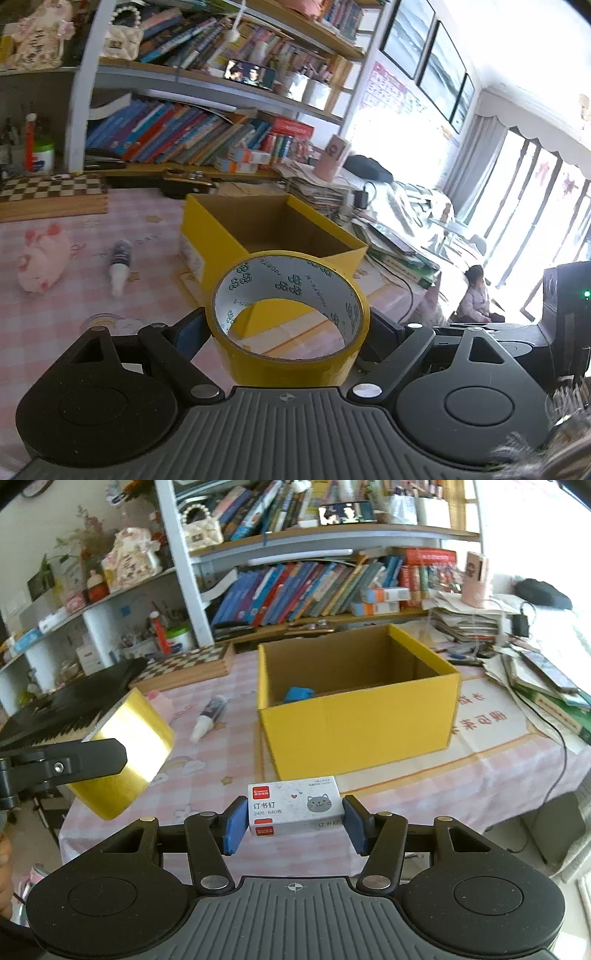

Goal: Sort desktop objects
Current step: 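Carry the tape roll and staple box with both tools toward the yellow box, then lower the yellow tape roll and white staple box with both tools into the box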

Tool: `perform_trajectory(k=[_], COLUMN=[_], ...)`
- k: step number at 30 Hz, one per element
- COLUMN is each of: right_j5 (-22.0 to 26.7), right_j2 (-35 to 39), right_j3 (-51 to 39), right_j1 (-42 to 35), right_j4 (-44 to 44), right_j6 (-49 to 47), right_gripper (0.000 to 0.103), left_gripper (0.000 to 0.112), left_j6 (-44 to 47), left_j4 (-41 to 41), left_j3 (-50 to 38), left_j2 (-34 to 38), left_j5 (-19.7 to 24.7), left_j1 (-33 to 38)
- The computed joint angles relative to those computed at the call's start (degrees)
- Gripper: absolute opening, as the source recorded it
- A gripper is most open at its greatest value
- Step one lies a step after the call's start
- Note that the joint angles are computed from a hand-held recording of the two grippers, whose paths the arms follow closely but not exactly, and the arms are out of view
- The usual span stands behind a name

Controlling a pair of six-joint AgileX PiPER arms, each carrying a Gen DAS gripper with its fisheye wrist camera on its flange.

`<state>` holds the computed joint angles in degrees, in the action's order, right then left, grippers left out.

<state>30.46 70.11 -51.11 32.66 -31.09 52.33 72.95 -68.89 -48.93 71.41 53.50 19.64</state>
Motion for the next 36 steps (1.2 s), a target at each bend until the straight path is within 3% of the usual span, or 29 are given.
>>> perform_trajectory(k=[10, 23, 36], right_j5=[-1.1, -2.9, 1.3], right_j2=[-2.6, -0.6, 5.3], right_j3=[1.6, -0.1, -4.9], right_j1=[-7.6, -21.9, -31.5], right_j4=[9.3, 33.9, 55.8], right_j6=[-11.8, -43.3, -74.3], right_gripper=[0.055, 0.055, 0.055], left_gripper=[0.087, 0.087, 0.087], left_j6=[-3.5, -8.9, -18.5], left_j4=[0.5, 1.0, 5.2], left_j3=[-1.9, -5.0, -5.9], left_j2=[1.9, 5.9, 7.7], left_j5=[-6.0, -15.8, -26.4], left_j1=[-10.0, -21.8, -30.1])
